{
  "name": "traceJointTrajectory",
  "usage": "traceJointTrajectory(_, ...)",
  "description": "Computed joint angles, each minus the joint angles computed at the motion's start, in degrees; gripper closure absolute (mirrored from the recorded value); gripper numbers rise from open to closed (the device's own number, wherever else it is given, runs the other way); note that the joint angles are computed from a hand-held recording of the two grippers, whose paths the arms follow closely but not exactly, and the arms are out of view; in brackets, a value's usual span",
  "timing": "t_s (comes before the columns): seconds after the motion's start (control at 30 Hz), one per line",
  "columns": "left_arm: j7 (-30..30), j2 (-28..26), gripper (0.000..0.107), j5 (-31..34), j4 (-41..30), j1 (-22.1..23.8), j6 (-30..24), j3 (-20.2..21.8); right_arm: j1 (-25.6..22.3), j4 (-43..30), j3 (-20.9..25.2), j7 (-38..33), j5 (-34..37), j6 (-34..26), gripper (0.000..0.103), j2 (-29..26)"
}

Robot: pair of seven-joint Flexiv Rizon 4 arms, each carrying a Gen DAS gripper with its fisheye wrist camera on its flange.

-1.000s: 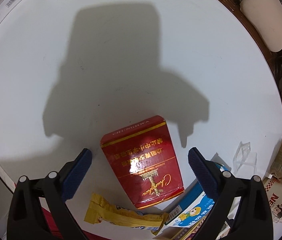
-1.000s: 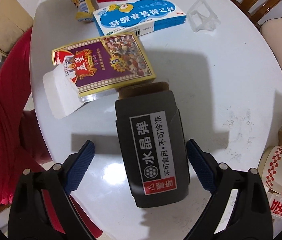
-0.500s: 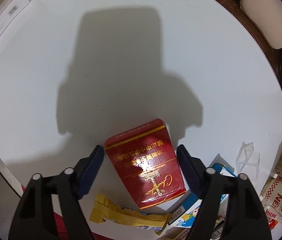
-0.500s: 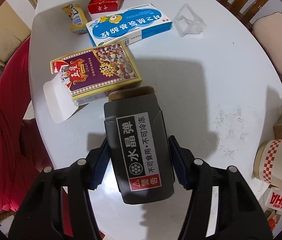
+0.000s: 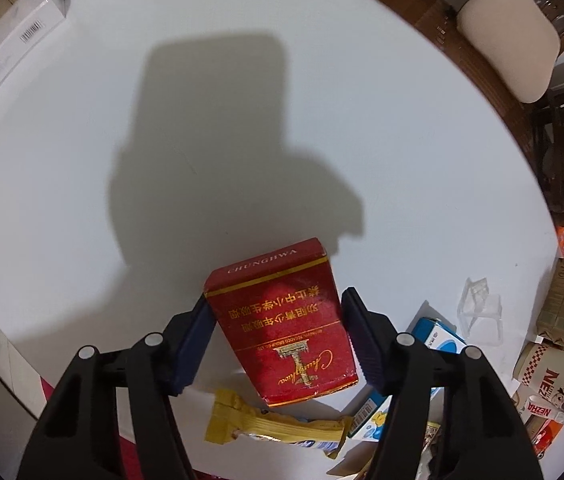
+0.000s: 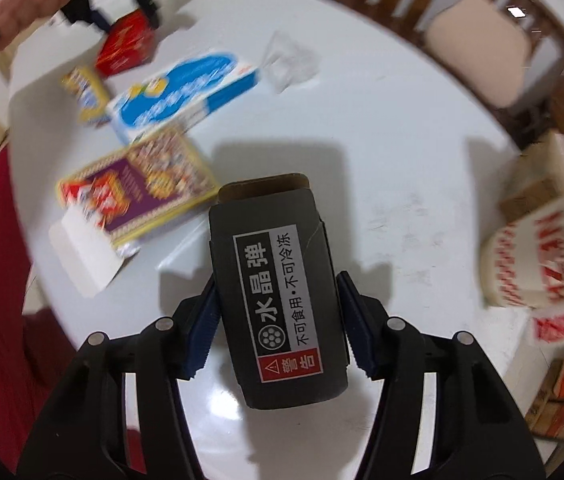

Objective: Collect trash

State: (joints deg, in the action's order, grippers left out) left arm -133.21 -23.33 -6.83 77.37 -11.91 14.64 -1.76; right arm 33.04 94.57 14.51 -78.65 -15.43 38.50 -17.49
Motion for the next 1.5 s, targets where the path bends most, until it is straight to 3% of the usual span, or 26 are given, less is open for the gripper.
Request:
traceJointTrajectory(0.07,0.4,1.2,0.045,0.1,1.0,0.0,1.3,0.1,0.5,0.4,-0.5,2.8,-1.1,0.6,0.047,0.6)
traceJointTrajectory(0.17,2.0,3.4,0.045,1.9,1.5,-0.2,2.9,0.3,2.5,1.9,-2.2,10.0,-8.6,1.8,0.047,1.9)
traceJointTrajectory(0.57,12.9,15.4,0.045,6.1,7.6,-1.9,7.3,-1.4,5.7,-4.4,-0.9,25.2,-16.0,1.2,0.047,5.8)
traceJointTrajectory(0.67,18.0,19.7,0.045,7.2,8.9,-2.3,7.2,-2.0,6.4,-4.9,-0.2,27.1,-17.2,1.8,0.047,6.8)
traceJointTrajectory(0.9,23.4,26.2,0.045,7.8,13.3,-3.0,9.3,-3.2,8.9,-4.9,1.7,30.7,-20.8,-0.5,0.047,9.0)
traceJointTrajectory(1.17,26.1,34.4,0.045,6.4,22.3,-3.5,11.6,-4.1,11.4,-2.9,4.3,33.6,-22.9,-2.8,0.047,11.4)
traceJointTrajectory(1.5,27.1,40.1,0.045,5.4,32.0,-4.3,14.8,-5.5,14.5,0.6,6.4,37.3,-24.0,-2.9,0.047,11.6)
